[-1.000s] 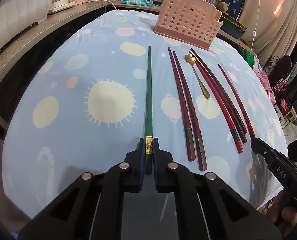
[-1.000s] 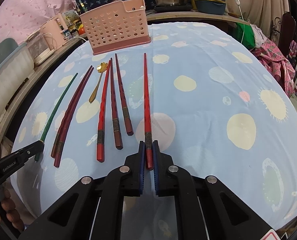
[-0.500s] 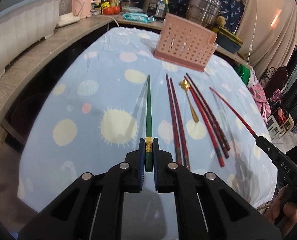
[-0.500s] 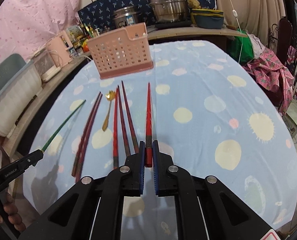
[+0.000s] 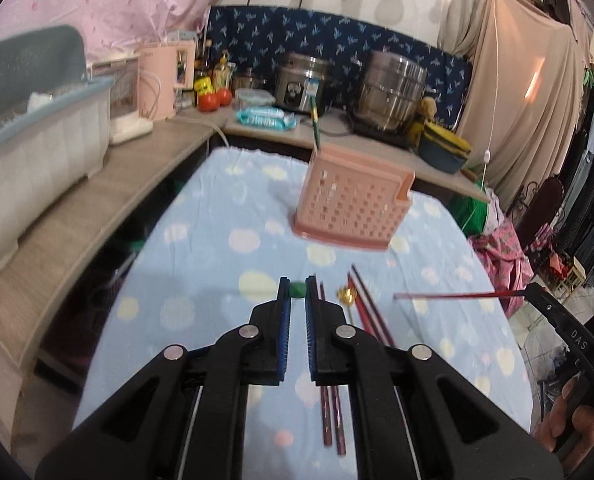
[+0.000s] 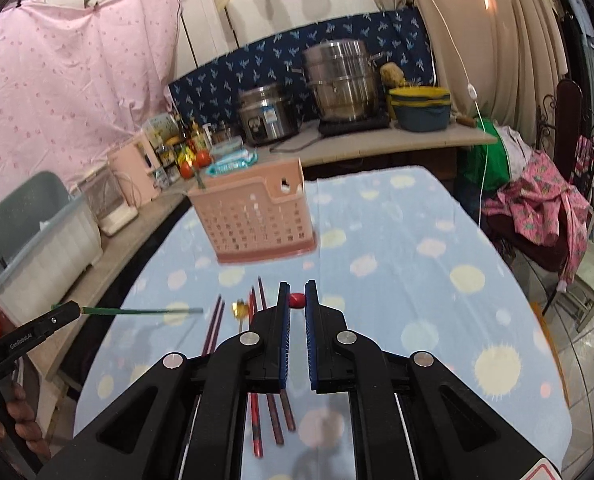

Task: Organize utensils
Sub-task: 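Lift both chopsticks and lower them into the pink basket with both grippers, then open both grippers to release the chopsticks into the basket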

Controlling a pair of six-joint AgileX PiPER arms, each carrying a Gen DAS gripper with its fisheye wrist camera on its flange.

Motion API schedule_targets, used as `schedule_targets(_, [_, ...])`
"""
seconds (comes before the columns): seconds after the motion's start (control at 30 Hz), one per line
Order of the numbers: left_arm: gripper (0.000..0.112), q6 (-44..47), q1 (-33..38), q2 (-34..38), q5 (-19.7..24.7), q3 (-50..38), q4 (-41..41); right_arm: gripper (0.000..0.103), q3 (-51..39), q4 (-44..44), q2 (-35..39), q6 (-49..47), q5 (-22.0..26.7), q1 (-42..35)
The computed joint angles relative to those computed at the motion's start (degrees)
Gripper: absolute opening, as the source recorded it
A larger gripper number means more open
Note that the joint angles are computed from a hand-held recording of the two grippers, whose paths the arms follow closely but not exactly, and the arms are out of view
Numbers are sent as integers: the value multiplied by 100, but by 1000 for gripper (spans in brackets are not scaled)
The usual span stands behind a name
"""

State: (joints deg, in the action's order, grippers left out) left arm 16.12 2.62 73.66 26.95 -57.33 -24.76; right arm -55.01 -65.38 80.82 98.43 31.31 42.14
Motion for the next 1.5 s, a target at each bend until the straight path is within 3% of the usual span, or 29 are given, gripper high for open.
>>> schedule_targets(0.27, [7,-210,-105,609,5,-1349,219,7,-1076,538,289,-1155,-297,-650])
schedule_targets(0.6, [7,-582,-206,1589,337,-3368,391,7,-2669,1496,891,-2685,-468,-1161])
schedule_targets(1.03, [7,-1698,-553,4103,1286,-7751,1485,7,-6690,3281,3183,-5064,252,-1805])
schedule_targets(1.23, [7,-2028,-654,5577,2196,-9913,1741,7,-8469,3961,4375,-5782,775,-1957])
schedule_targets(1.33, [7,-2043,-634,5921,2356,-10176,1737,7,-9039,4373,4840,-6112,986,-2037])
schedule_targets(1.5, [7,-1966,-570,5871,2018,-9475,1604,7,-9391,4623,5311,-6340,1207,-2073])
